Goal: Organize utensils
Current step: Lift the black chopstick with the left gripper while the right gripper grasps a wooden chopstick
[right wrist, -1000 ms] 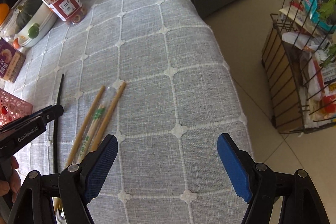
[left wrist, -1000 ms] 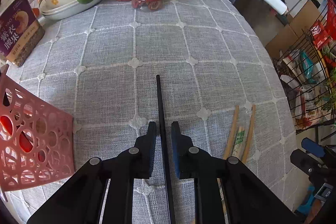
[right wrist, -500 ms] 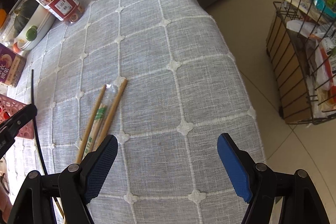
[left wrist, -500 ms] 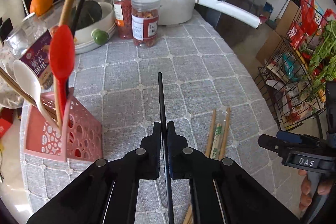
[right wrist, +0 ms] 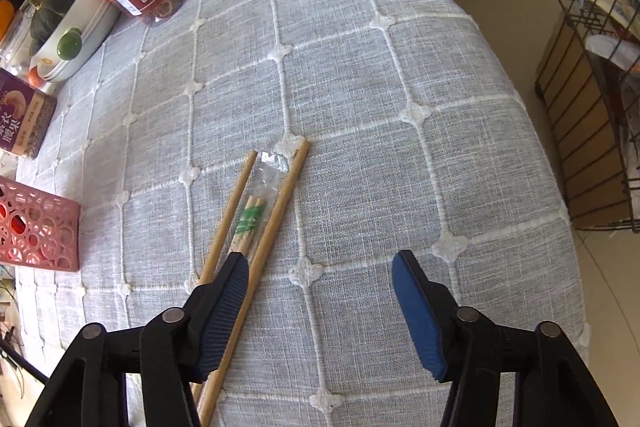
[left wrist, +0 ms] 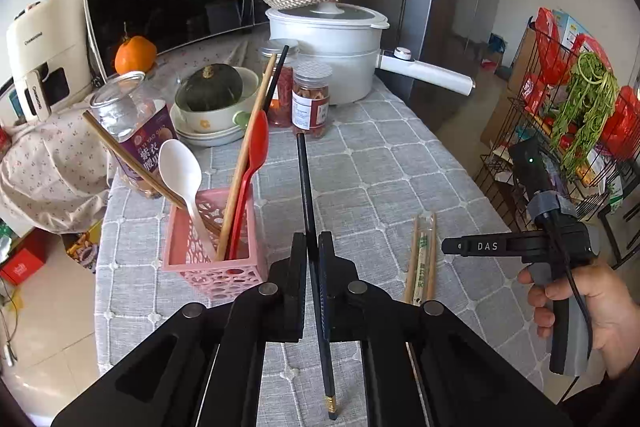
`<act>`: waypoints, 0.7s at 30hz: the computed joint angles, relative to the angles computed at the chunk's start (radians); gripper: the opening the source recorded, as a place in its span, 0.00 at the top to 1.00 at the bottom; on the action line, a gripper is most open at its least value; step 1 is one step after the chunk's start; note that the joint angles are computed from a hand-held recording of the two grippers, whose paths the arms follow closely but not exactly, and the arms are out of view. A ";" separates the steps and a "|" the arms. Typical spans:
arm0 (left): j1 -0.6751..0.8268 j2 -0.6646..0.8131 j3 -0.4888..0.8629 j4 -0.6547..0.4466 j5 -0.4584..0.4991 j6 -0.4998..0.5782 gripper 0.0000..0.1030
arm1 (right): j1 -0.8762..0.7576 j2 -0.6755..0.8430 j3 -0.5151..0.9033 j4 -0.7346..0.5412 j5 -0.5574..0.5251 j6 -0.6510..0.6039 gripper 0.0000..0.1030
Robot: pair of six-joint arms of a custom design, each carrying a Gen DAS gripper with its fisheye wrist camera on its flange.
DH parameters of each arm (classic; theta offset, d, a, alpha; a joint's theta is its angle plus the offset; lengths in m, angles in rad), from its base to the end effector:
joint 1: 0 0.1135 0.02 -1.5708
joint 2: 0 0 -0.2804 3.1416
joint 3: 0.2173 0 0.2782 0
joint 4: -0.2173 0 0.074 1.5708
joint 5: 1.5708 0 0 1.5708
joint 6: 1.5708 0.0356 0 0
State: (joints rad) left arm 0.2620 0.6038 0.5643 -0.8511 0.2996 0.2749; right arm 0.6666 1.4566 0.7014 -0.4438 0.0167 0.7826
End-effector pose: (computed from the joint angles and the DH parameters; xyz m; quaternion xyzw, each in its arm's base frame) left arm 0.1292 0.0238 0.2379 0.0558 0.9318 -0.0482 0.3553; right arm 0.2100 0.1645 0.1474 0.0585 0.9810 0.1164 0.1438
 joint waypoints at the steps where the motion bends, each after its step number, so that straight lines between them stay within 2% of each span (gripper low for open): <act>1: 0.037 0.013 0.005 -0.005 0.026 0.028 0.94 | -0.003 0.025 0.013 0.003 -0.005 0.001 0.49; 4: 0.120 0.049 0.013 -0.011 0.083 0.089 0.94 | -0.002 0.088 0.047 0.007 -0.007 0.016 0.60; 9: 0.250 0.086 0.034 -0.030 0.164 0.188 0.94 | 0.028 0.159 0.114 -0.010 0.017 0.028 0.67; 15: 0.412 0.149 0.065 -0.074 0.251 0.314 0.94 | 0.117 0.281 0.256 -0.174 0.165 0.053 0.80; 16: 0.434 0.159 0.069 -0.080 0.261 0.330 0.94 | 0.120 0.283 0.257 -0.171 0.168 0.060 0.85; 21: 0.542 0.194 0.098 -0.124 0.322 0.417 0.95 | 0.098 0.237 0.199 -0.101 0.152 0.067 0.95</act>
State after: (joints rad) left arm 0.8039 0.7973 0.6618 -0.9750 0.6220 0.6917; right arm 0.7650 1.6939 0.9006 -0.5448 0.1684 0.8500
